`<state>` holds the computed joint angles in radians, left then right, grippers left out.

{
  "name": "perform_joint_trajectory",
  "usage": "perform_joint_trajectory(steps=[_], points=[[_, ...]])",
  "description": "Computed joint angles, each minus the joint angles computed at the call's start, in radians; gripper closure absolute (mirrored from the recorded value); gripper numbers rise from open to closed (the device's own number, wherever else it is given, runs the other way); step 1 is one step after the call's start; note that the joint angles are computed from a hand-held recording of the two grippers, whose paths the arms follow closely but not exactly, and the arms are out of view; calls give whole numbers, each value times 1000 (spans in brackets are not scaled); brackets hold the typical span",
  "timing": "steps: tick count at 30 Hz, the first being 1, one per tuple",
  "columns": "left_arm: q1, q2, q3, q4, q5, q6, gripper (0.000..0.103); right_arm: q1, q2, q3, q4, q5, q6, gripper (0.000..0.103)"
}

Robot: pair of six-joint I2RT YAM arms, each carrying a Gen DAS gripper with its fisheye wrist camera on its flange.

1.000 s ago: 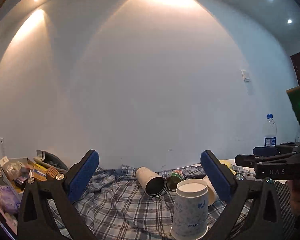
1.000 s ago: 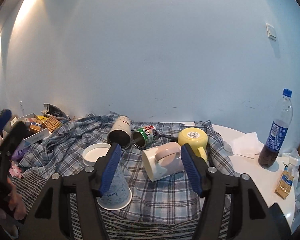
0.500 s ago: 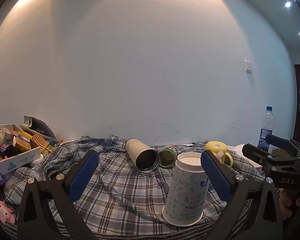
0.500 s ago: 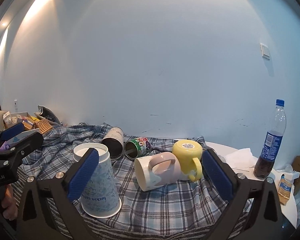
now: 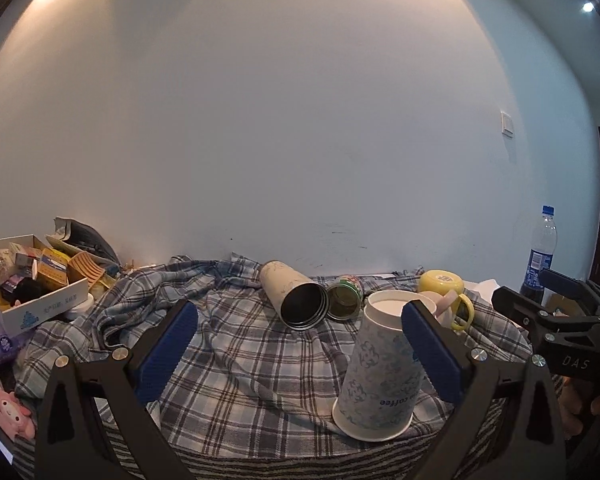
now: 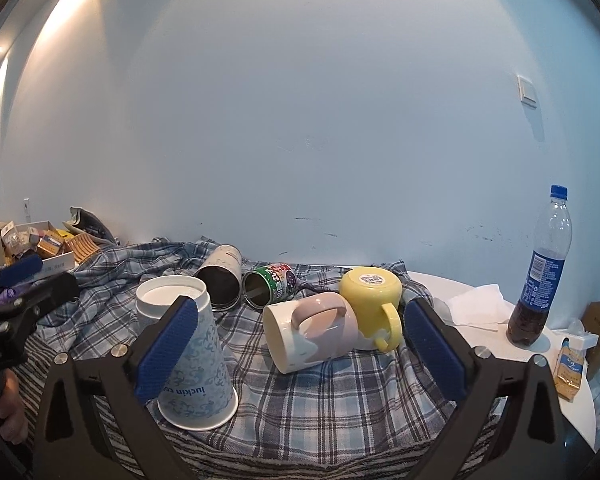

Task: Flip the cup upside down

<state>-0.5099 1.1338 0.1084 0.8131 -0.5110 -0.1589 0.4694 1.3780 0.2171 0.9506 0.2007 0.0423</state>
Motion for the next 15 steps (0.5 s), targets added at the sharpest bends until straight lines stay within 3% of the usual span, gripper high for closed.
perform_joint_trajectory(steps=[4, 12, 15], points=[[18, -25, -7, -13, 39, -5, 0, 33, 14, -11, 38, 39, -30, 0], [-7, -54, -35, 40, -17, 16, 0, 58, 23, -11, 51, 67, -52, 0], [-6, -70, -29, 9, -15, 14, 0, 53, 21, -8, 42, 60, -49, 0]])
